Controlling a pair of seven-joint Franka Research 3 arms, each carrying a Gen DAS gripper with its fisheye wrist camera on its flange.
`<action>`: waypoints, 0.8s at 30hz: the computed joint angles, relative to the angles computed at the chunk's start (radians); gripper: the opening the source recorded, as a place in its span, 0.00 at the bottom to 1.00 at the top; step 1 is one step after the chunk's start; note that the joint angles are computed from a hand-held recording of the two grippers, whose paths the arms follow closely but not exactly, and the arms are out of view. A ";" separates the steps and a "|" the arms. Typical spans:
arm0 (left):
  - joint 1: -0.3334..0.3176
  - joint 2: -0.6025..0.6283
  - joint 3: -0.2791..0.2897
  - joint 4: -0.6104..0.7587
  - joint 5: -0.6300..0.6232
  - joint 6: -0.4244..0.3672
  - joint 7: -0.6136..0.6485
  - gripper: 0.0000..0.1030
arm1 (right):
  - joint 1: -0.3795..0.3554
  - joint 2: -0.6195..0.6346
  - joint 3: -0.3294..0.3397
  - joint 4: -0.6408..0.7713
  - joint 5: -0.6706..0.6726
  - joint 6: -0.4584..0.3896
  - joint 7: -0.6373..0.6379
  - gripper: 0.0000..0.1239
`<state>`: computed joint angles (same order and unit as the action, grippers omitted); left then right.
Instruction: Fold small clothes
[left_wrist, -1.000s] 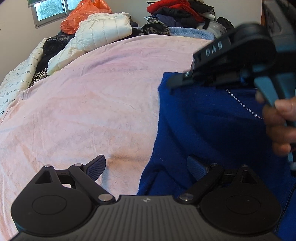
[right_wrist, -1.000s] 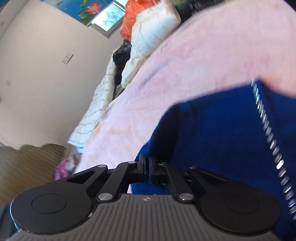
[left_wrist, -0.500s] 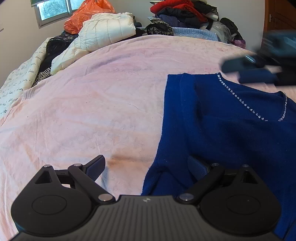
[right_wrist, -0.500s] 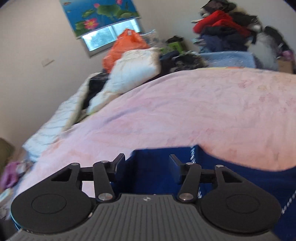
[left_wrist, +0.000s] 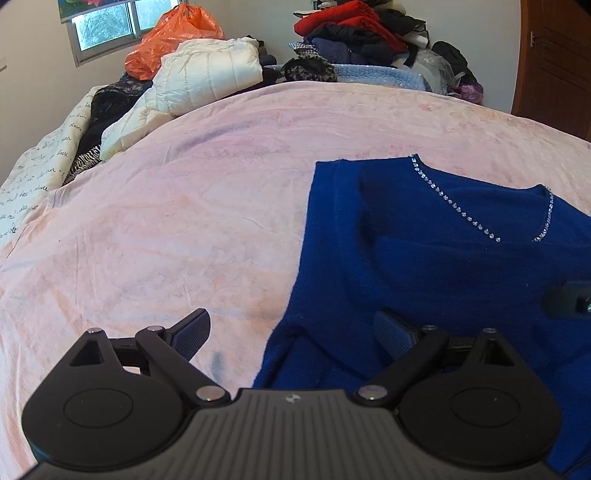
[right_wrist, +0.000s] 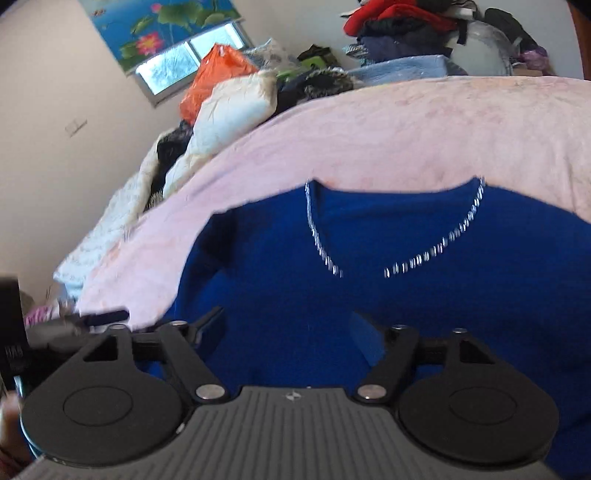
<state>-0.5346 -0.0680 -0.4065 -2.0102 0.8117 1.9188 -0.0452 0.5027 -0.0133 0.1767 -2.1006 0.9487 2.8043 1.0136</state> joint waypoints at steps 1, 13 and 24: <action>-0.001 0.006 -0.001 0.005 -0.001 -0.005 0.003 0.94 | 0.000 -0.005 0.003 -0.024 -0.059 0.035 0.054 0.63; -0.025 0.003 -0.015 0.013 -0.023 -0.036 -0.020 0.93 | 0.034 -0.093 -0.012 -0.143 -0.059 0.157 0.136 0.69; -0.064 -0.023 -0.046 -0.002 -0.035 -0.040 -0.065 0.94 | 0.092 -0.238 -0.062 -0.265 0.033 0.125 0.107 0.68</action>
